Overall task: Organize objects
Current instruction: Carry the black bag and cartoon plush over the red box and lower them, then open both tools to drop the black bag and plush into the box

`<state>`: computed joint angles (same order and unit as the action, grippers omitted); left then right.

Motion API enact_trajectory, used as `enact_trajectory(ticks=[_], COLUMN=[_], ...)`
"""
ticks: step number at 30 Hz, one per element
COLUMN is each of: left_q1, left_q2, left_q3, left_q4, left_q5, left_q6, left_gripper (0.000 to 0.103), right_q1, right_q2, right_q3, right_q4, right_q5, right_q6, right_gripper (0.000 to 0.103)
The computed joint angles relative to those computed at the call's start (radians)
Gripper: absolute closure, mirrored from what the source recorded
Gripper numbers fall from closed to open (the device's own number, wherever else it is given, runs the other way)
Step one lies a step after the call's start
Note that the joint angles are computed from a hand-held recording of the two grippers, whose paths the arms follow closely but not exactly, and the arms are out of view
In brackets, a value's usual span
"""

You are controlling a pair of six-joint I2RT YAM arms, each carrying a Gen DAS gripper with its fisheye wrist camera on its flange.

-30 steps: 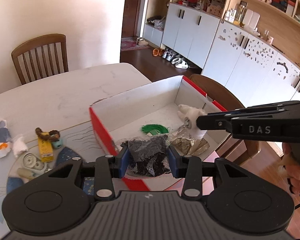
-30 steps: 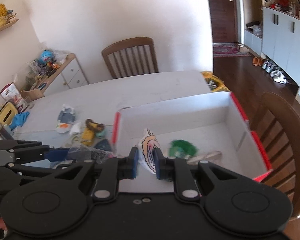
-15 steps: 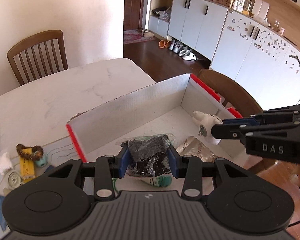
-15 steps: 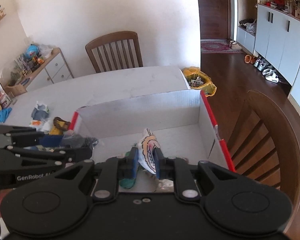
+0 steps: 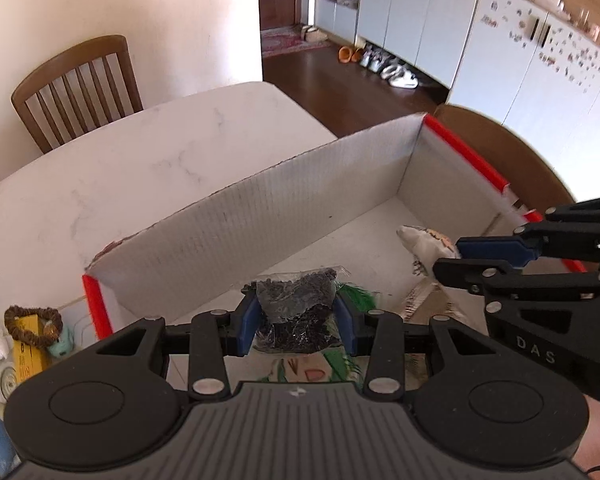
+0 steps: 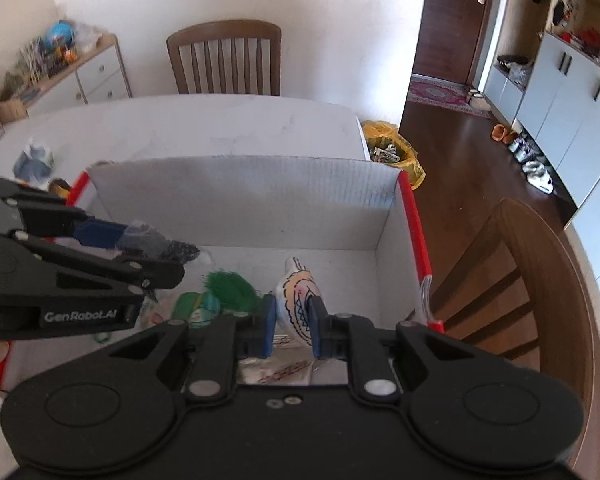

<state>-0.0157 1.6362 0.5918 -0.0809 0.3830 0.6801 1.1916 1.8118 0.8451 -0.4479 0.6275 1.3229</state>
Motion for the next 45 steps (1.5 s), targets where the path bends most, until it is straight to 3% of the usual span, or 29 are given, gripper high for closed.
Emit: enact_trajectory(ticks=[6,21,25,29,39,45], left_q1=[-0.043,-0.057,-0.055,-0.045,0.010,0.064], left_q2=[0.088,0.197,0.189,0.165,0.057,-0.040], left_q3=[0.040,0.121,0.114,0.099,0.045,0.008], left_q4=[0.036,0.014,0.018,0.020,-0.015,-0.069], left_q5=[-0.056,-0.100,-0.100,-0.087,-0.019,0.030], left_q6=[-0.054,-0.097,-0.092,-0.086,-0.059,-0.002], left_gripper=[0.063,0.062,0.060,0.049,0.048,0.048], right_q1=[-0.046,-0.076,-0.072,-0.061,0.006,0.051], right_q2=[0.035,0.058,0.044,0.013,-0.076,-0.116], right_q3=[-0.024,-0.058,-0.058,-0.085,-0.114,-0.105], right_q4=[0.064,0.151,0.131,0.142,0.100,0.036], right_q5=[-0.030,-0.095,-0.087,-0.092,-0.041,-0.004], right_q6=[-0.077,-0.118,-0.117,-0.097,-0.006,0.066], right_gripper=[0.087,0.086,0.081,0.078,0.060,0.059])
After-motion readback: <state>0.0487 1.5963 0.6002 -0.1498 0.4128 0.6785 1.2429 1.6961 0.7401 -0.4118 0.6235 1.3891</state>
